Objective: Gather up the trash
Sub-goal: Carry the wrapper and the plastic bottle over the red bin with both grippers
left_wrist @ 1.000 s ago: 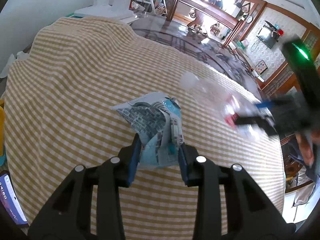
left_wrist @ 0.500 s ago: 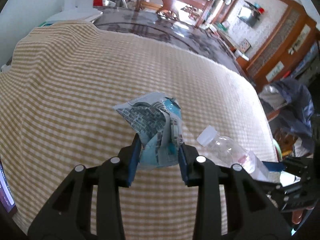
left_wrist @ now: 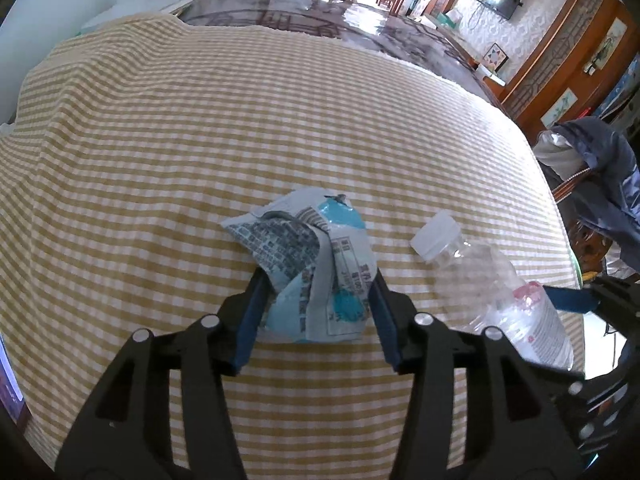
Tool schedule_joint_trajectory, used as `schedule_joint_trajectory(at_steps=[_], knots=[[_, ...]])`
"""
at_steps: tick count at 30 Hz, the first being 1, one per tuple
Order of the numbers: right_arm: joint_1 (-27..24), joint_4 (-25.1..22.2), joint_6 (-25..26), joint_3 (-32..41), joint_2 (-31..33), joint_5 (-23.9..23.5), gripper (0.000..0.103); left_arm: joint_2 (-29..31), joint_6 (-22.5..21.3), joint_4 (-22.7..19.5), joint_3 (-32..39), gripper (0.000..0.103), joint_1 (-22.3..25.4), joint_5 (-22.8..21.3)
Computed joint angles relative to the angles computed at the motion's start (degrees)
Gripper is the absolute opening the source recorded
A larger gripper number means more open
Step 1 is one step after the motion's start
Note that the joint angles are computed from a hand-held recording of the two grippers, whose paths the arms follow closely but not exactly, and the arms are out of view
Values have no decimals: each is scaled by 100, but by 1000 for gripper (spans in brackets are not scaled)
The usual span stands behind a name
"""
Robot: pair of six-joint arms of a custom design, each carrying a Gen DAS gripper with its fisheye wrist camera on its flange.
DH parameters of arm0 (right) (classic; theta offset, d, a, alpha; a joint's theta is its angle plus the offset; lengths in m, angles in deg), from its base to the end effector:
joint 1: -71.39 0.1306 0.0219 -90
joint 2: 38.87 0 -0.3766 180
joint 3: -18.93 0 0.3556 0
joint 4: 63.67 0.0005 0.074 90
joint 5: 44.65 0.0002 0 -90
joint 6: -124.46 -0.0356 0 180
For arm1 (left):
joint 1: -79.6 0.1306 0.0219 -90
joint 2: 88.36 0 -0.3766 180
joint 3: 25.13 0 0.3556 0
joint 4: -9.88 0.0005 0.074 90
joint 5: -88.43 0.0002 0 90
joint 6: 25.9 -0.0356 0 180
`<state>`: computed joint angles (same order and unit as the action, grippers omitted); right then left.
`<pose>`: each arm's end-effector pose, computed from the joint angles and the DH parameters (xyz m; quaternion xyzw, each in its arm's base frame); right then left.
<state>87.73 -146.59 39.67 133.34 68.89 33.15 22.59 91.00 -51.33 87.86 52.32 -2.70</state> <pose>0.4928 0.1518 0.4247 -0.1970 0.9674 0.1165 0.1081 0.5048 -0.2601 0.4008 0.0006 0.9640 -0.1126 0.2410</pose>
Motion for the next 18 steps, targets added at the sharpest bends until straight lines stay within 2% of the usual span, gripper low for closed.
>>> schedule_joint_trajectory(at_steps=[3,4,5,11,18], knots=[[82,84,10,-197,5,231,75,-13,-31,21,-24,47,-5,5],[136,127,-44,-244,24,317,60,-53,-31,36,-75,44,-4,-7],[179,200,-71,-276,26,308,59,-79,-15,44,-102,35,2,-1],[108,593,-313,-560,-275,91,55,-251,92,222,-216,32,-11,-65],[-163,1114,-943,-806,-744,-320,55,-307,-143,302,141,32,-196,-218]])
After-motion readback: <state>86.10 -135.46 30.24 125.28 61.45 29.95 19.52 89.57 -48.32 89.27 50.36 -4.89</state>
